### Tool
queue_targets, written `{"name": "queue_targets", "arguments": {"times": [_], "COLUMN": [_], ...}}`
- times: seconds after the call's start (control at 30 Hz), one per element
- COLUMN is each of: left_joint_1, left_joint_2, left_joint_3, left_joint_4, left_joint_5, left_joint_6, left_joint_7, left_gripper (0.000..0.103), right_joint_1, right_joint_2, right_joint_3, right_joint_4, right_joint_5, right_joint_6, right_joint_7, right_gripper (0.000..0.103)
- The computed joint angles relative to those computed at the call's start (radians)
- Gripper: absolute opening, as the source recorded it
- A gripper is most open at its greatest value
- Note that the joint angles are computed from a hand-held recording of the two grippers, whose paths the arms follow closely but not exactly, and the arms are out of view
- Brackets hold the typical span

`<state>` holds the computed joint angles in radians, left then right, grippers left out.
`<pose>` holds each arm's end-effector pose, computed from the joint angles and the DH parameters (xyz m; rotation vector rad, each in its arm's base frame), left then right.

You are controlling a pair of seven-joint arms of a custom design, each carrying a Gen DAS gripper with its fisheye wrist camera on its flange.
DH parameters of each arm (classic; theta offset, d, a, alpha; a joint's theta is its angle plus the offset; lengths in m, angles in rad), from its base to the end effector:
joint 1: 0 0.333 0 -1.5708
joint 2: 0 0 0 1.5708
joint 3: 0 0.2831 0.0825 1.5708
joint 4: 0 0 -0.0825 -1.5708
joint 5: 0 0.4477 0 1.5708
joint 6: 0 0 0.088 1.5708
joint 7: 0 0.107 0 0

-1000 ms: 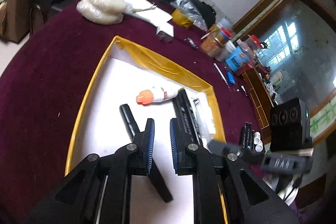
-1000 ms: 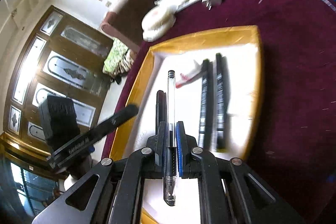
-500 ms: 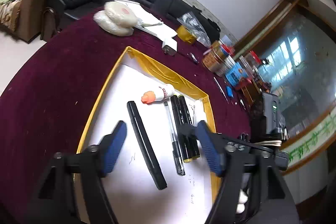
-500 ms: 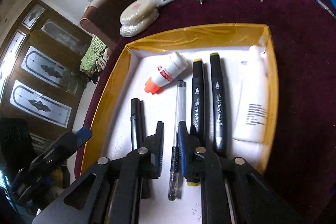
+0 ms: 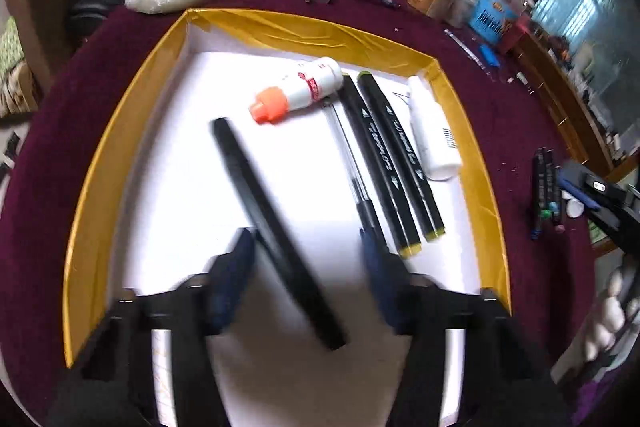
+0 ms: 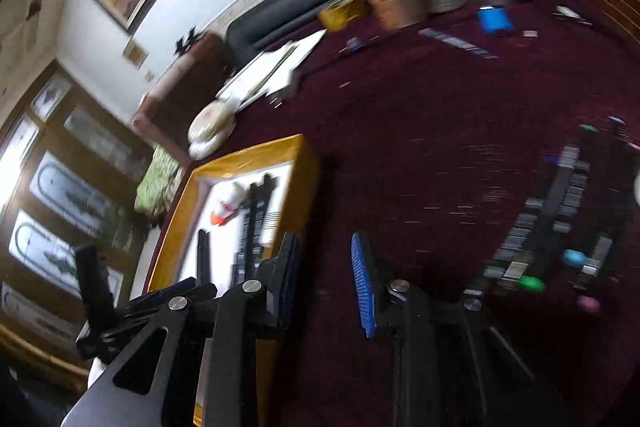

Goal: Organize rigid objects
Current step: 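Carry the marker and clear pen into the box and open both grippers, then move both grippers back over the remaining markers and bottles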

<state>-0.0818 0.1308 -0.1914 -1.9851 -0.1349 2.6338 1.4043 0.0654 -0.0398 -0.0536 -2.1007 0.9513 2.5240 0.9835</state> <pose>0.6501 -0.1760 0.3932 -2.0334 2.0293 -0.7371 0.6297 -0.0007 0.4211 -1.5771 1.6988 -0.0365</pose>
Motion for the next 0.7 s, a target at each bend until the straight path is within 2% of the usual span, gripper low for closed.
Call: {"name": "queue_targets", "arguments": {"times": [0.07,0.1,0.17,0.27,0.3,0.37,0.4,0.47,0.53,0.6,0.7], "left_joint_1": [-0.009,-0.008,0.001,0.011,0.009,0.002,-0.008,-0.035,-0.055,-0.079,-0.138], "left_joint_2": [0.043,0.067,0.095,0.083,0.062,0.010,-0.006,-0.025,-0.006,0.032,0.151], "left_joint_3": [0.012,0.016,0.014,0.002,-0.003,-0.023,-0.025,-0.039,-0.066,-0.086,-0.091], "left_joint_4": [0.060,0.094,0.138,0.134,0.113,0.059,0.045,0.036,0.073,0.122,0.257], "left_joint_5": [0.072,0.090,0.081,0.053,0.050,0.024,0.033,0.045,-0.006,-0.029,0.045], "left_joint_6": [-0.038,-0.056,-0.087,-0.048,-0.020,0.059,0.083,0.117,0.110,0.087,0.007], "left_joint_7": [-0.031,-0.047,-0.066,-0.086,-0.084,-0.045,-0.041,-0.013,0.077,0.127,0.096], "left_gripper": [0.029,0.029,0.029,0.031,0.033,0.054,0.058,0.059,0.059,0.059,0.059], "right_joint_1": [-0.013,-0.022,-0.040,-0.072,-0.079,-0.095,-0.100,-0.110,-0.118,-0.135,-0.166], "right_joint_2": [-0.019,-0.028,-0.040,-0.056,-0.063,-0.079,-0.081,-0.075,-0.049,-0.019,0.025], "right_joint_3": [-0.014,-0.023,-0.043,-0.072,-0.077,-0.088,-0.089,-0.096,-0.111,-0.124,-0.123], "right_joint_4": [-0.022,-0.032,-0.046,-0.063,-0.070,-0.087,-0.093,-0.100,-0.087,-0.069,-0.037], "right_joint_5": [0.018,0.031,0.053,0.091,0.103,0.110,0.105,0.115,0.174,0.251,0.341], "right_joint_6": [0.017,0.023,0.029,0.042,0.054,0.106,0.146,0.225,0.270,0.289,0.306], "right_joint_7": [-0.001,-0.001,0.003,-0.006,-0.014,-0.027,-0.027,-0.029,-0.051,-0.084,-0.137], "right_gripper": [0.028,0.033,0.034,0.034,0.034,0.034,0.037,0.043,0.045,0.045,0.045]}}
